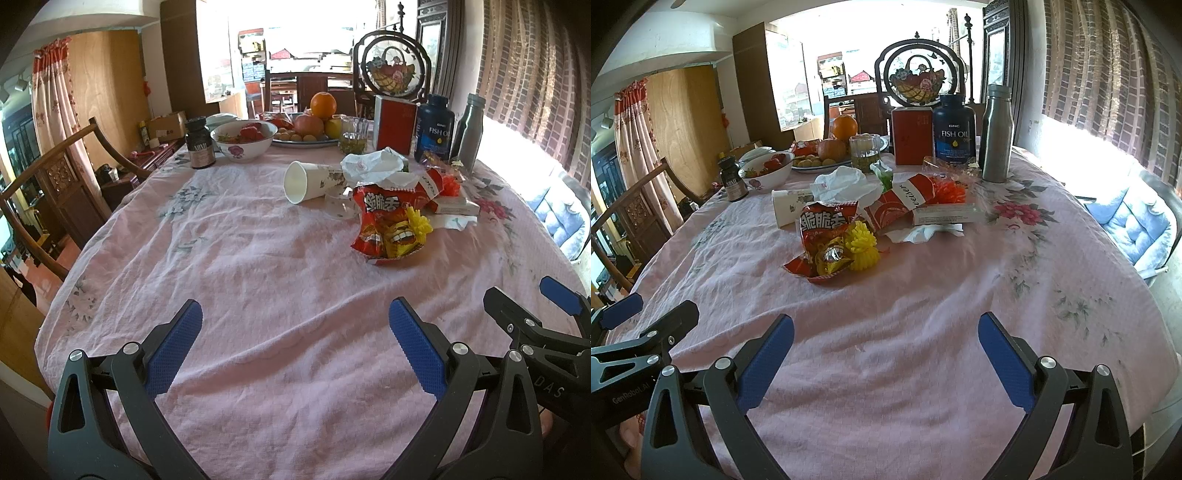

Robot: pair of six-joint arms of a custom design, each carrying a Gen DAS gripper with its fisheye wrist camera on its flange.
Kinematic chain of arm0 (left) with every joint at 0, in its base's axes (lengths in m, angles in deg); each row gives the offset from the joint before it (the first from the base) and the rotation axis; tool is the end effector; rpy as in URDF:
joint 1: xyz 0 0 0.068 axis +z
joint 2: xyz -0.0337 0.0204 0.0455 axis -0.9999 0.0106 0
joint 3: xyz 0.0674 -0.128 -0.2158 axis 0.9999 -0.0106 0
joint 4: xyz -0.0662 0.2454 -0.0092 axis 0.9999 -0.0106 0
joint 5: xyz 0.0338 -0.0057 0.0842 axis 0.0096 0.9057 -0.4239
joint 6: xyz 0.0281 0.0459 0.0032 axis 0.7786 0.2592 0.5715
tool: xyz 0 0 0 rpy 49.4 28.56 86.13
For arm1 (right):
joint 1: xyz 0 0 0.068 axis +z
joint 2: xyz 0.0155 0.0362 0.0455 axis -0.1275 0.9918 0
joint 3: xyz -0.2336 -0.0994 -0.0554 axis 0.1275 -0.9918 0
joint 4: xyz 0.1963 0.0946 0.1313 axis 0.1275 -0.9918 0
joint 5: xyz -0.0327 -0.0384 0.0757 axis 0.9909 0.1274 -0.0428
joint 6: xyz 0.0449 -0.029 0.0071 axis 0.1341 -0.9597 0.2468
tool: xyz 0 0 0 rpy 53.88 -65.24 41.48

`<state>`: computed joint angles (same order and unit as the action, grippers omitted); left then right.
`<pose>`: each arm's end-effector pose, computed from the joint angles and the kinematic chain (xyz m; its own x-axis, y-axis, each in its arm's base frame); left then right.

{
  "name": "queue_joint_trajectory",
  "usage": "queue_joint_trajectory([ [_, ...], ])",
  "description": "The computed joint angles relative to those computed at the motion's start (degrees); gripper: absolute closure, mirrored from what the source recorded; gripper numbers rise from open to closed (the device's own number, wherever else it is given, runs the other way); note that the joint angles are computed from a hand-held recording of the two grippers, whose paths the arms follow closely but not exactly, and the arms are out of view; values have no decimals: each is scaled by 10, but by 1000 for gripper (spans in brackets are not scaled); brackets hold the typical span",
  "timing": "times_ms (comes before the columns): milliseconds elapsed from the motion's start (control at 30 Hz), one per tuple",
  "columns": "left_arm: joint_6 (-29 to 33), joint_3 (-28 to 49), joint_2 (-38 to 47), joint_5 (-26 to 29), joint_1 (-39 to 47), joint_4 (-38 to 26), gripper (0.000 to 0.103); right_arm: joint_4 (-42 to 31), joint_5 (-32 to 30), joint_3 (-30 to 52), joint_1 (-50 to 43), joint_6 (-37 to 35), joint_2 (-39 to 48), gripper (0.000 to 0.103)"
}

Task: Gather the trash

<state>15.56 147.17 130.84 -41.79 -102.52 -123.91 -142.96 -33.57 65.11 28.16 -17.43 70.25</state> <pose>0.2497 -0.0639 0.3369 -0.5832 0.3299 -0.7424 0.4573 0.8886 0.0356 0.1379 0.0691 0.3495 -0.5423 0.3565 -0.7608 0.4847 0.8724 0.0633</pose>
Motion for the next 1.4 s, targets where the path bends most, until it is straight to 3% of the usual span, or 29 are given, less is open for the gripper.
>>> queue_joint_trajectory([
  [467,16,-10,24,3,7,19,6,26,-33,-30,-48,-37,-30,5],
  [667,31,4,63,7,41,43,6,78,-94,-47,-139,-129,-37,5],
  [900,47,33,104,24,73,47,6,164,-242,-14,-252,-267,67,6],
  [1167,51,96,184,38,105,15,6,205,-261,124,-271,-372,250,6],
  [1367,49,117,214,37,126,8,6,181,-248,247,-288,-407,384,6],
  [1400,50,119,216,37,128,7,6,179,-250,259,-289,-410,397,10],
])
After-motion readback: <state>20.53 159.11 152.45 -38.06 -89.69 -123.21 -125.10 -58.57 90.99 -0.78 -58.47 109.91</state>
